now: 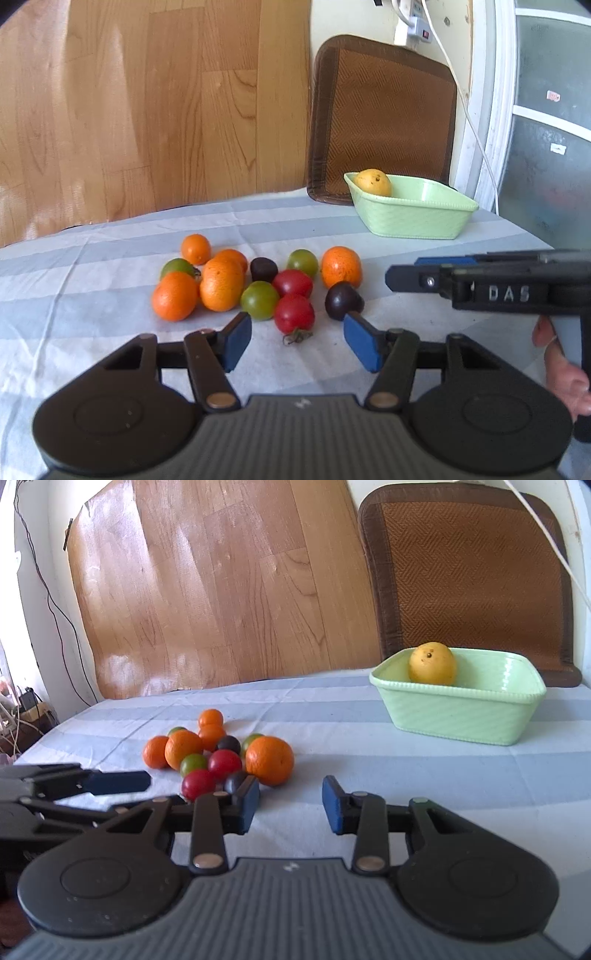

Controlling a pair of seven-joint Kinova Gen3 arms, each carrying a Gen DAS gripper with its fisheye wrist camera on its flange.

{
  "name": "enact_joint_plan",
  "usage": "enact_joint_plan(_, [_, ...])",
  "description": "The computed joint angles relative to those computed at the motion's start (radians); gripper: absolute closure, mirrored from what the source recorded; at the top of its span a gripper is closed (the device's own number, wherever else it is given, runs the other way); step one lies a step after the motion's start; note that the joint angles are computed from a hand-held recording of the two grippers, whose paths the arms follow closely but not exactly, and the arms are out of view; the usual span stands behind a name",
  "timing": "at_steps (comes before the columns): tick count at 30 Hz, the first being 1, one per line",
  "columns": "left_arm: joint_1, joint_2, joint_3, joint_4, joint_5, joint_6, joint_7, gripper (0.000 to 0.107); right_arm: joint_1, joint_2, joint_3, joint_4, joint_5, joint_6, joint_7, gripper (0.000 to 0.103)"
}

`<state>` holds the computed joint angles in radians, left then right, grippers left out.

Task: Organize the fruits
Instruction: 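Move the left gripper back toward the fruit cluster, then grasp the red cherry tomato with the left gripper while the right gripper grasps a mandarin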

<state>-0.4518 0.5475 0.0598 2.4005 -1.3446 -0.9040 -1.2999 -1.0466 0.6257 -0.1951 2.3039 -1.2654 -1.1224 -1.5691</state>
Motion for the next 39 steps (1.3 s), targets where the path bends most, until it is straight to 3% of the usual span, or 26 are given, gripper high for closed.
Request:
enact_joint_plan(5, [0.039,0.007,0.017,-0.035,-0.003,0.063,0.062,0.063,0.086,-0.029,0.015,0.040,0.174,0.048,-0.113,0.061])
enact_joint_plan(8, [0.055,0.005,0.020,-0.058,-0.022,0.098,0.126,0.072,0.132,-0.031,0.050,0.023,0.263,0.131,-0.145,0.057])
enact_joint_plan(11, [0.052,0.009,0.019,-0.066,-0.026,0.094,0.147,0.080,0.263,-0.006,-0.039,0.025,0.385,0.126,-0.219,0.051])
enact_joint_plan(12, [0.047,0.011,0.018,-0.069,-0.039,0.090,0.159,0.080,0.301,0.004,-0.072,0.025,0.416,0.121,-0.235,0.053])
enact_joint_plan(13, [0.043,0.014,0.017,-0.077,-0.056,0.086,0.177,0.080,0.321,0.010,-0.097,0.031,0.430,0.099,-0.248,0.063])
enact_joint_plan(15, [0.035,0.018,0.010,-0.087,-0.091,0.070,0.209,0.081,0.306,-0.002,-0.100,0.040,0.409,0.090,-0.235,0.065])
enact_joint_plan(18, [0.030,0.014,-0.011,-0.076,-0.107,0.045,0.199,0.081,0.178,-0.011,-0.023,0.042,0.293,0.074,-0.206,0.065])
enact_joint_plan(22, [-0.017,0.012,-0.048,-0.061,-0.203,-0.006,0.218,0.081,0.029,-0.009,0.022,0.056,0.130,0.000,-0.181,0.065])
enact_joint_plan(24, [-0.038,0.013,-0.070,-0.051,-0.235,-0.032,0.203,0.081,-0.046,0.002,0.039,0.052,0.049,-0.027,-0.125,0.065])
enact_joint_plan(27, [-0.050,0.013,-0.089,-0.039,-0.244,-0.051,0.181,0.081,-0.088,0.014,0.038,0.015,-0.045,-0.018,-0.003,0.065])
enact_joint_plan(32, [-0.029,0.000,-0.084,-0.006,-0.171,-0.030,0.106,0.079,-0.044,0.026,-0.003,-0.046,-0.088,0.013,0.170,0.064])
enact_joint_plan(39, [-0.025,-0.001,-0.052,0.004,-0.110,-0.010,0.073,0.068,-0.010,0.015,-0.014,-0.035,-0.056,0.056,0.149,0.063])
